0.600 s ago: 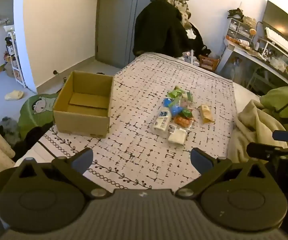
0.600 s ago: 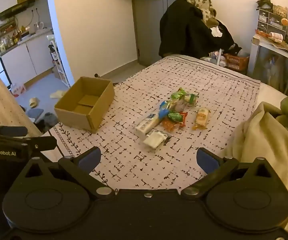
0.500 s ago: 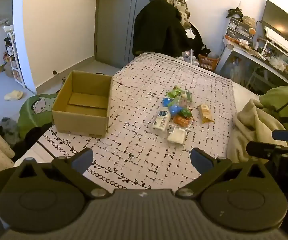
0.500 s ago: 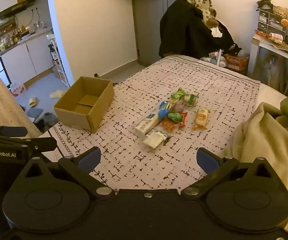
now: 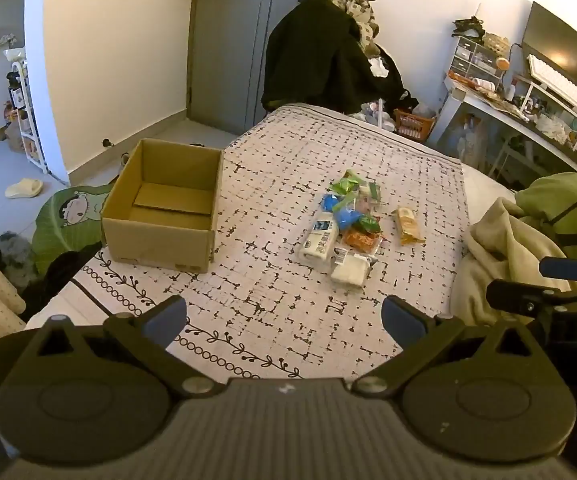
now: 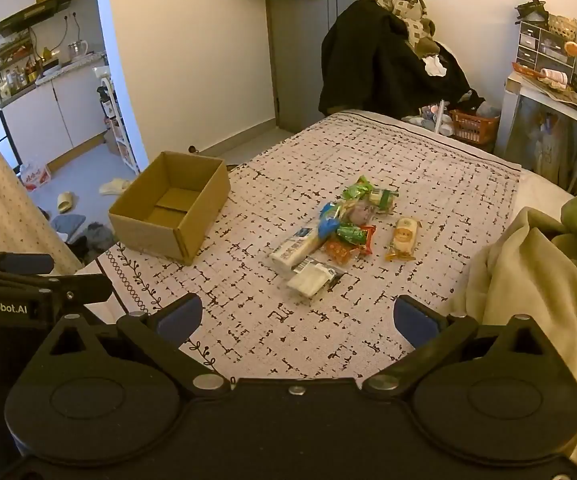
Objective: Organize snacks
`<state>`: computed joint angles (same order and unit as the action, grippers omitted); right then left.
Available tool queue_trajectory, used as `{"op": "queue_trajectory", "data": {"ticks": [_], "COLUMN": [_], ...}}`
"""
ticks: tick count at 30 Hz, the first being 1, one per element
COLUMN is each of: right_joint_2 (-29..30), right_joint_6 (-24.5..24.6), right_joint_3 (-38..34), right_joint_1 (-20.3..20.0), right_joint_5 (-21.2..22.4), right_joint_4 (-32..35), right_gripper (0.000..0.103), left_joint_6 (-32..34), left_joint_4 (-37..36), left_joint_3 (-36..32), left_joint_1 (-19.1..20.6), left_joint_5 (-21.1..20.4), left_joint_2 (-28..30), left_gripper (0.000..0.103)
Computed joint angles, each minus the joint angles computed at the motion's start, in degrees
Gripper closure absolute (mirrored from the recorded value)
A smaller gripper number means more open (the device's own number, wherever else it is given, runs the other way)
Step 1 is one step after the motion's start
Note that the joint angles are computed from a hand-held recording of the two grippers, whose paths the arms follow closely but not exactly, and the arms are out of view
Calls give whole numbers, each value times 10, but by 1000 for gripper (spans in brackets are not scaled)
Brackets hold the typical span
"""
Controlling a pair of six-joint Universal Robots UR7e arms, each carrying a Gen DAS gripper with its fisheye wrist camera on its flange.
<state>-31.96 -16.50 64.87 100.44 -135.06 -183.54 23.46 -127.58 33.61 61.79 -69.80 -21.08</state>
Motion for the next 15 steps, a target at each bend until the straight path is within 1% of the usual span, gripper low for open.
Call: {"op": "queue_trajectory", "data": {"ticks": [6, 11, 15], "right_joint_2": [-1, -2, 2], "right_joint_6": [-1, -3, -1], "right_joint_3": [2, 2, -5], "right_joint_1": [1, 2, 5], "right_joint_5": [1, 4, -2], "right_joint_4": [-1, 0, 7], "right_gripper": [0, 0, 0], "left_joint_6": [0, -4, -3], "left_joint_4": [-7, -2, -6], "left_joint_3": [5, -5, -3], "left_joint_1": [0, 1, 1], "left_joint_5": [1, 1, -1], "left_joint_2": [-4, -1, -2], "left_gripper": [0, 0, 0]}}
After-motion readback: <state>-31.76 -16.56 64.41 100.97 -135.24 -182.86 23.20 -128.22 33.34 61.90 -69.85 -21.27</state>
